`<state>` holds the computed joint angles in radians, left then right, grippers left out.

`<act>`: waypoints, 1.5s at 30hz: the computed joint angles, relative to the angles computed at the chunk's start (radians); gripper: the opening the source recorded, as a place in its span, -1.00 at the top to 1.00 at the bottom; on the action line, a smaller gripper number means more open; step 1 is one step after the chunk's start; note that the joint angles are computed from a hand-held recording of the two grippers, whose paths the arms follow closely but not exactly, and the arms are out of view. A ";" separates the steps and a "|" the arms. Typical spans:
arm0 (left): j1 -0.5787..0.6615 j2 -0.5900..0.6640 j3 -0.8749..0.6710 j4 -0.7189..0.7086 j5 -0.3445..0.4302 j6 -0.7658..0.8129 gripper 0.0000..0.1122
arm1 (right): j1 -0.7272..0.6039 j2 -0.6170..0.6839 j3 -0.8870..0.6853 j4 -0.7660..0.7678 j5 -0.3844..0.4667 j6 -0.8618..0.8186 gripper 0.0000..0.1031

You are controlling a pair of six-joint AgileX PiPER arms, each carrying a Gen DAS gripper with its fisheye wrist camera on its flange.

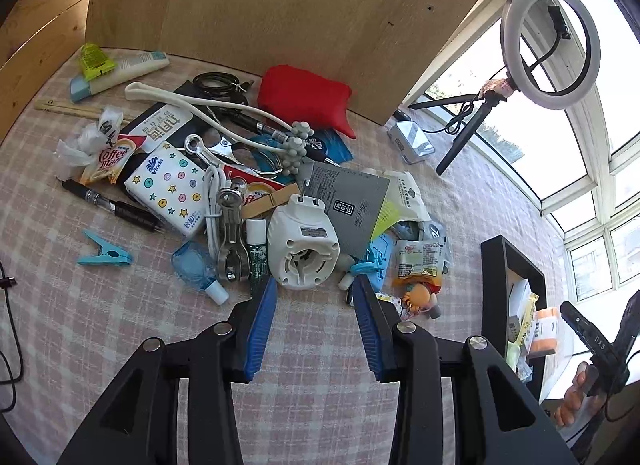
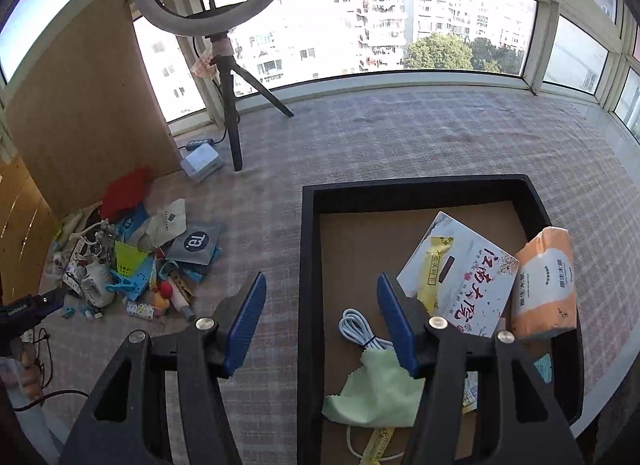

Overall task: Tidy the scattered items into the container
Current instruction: 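Carry the orange tissue pack into the tray and open the right tool, then grasp a grey packet with the left tool while the right grasps a teal clothespin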

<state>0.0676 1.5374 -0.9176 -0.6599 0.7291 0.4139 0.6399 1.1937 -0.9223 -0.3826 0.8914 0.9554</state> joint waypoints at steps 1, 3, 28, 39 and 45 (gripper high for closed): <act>-0.016 0.008 -0.013 0.005 -0.002 -0.005 0.35 | 0.010 0.033 -0.007 0.027 -0.037 -0.017 -0.09; -0.059 0.031 -0.047 0.034 -0.012 -0.034 0.35 | 0.033 0.106 -0.028 0.071 -0.094 -0.046 -0.08; -0.286 0.371 -0.400 0.393 -0.048 -0.367 0.52 | 0.047 0.634 -0.391 0.443 -0.198 -0.415 0.35; -0.275 0.332 -0.373 0.376 -0.080 -0.338 0.90 | 0.032 0.689 -0.440 0.503 -0.181 -0.486 0.64; -0.260 0.316 -0.360 0.365 -0.087 -0.320 0.96 | 0.024 0.680 -0.417 0.525 -0.207 -0.494 0.80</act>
